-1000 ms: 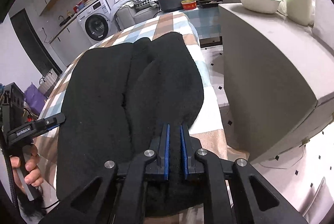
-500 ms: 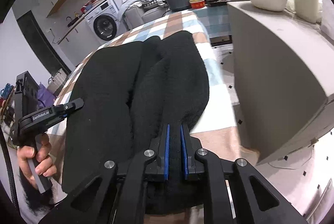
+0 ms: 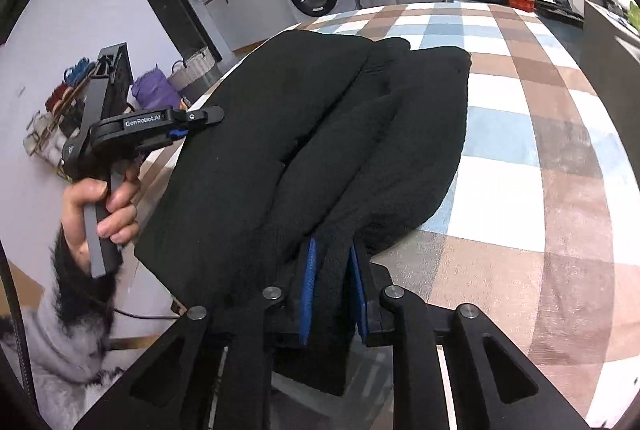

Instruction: Fold small clothes

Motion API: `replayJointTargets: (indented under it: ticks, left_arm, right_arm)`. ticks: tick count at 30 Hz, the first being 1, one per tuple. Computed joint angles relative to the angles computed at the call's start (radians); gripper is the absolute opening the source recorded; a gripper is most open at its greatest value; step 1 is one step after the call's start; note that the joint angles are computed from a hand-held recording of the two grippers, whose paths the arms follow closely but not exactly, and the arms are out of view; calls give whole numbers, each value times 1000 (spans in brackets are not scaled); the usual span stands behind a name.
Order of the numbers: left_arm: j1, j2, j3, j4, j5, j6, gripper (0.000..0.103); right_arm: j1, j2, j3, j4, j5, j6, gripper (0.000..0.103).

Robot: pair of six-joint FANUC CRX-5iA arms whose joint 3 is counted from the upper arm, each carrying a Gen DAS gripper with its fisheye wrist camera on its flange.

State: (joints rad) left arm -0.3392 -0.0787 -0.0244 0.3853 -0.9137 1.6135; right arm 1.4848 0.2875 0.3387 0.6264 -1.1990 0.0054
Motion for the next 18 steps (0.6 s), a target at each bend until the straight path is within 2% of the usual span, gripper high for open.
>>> replayJointTargets:
  ticks: [2, 4, 6, 10, 12, 14, 15, 16, 18]
  left_arm:
    - [-13, -6, 32, -69, -22, 40, 23]
    - [-20, -21, 37, -80, -28, 39, 32]
    - [-31, -38, 33, -88, -22, 35, 48]
    - [-76, -57, 37, -97, -20, 25, 63]
    - [-86, -73, 15, -53, -12, -16, 78]
    - [-108, -91, 8, -69, -12, -20, 87]
    - [-123, -99, 9, -87, -15, -22, 88]
    - [-130, -101, 10, -93, -22, -26, 89]
    - [-144, -106, 9, -107, -35, -14, 99]
  right_arm:
    - [4, -25, -38, 44, -18, -77, 19]
    - [7, -42, -61, 80, -49, -157, 20]
    - [7, -66, -100, 121, -29, -210, 20]
    - [-2, -58, -89, 115, 52, -168, 22]
    - [-17, -30, -47, 98, 56, -129, 24]
    - [-38, -28, -46, 83, 90, -131, 27]
    - [-52, -19, -34, 74, 105, -132, 30]
    - [-62, -10, -23, 63, 111, -132, 37]
    - [-74, 11, -3, 63, 112, -138, 45]
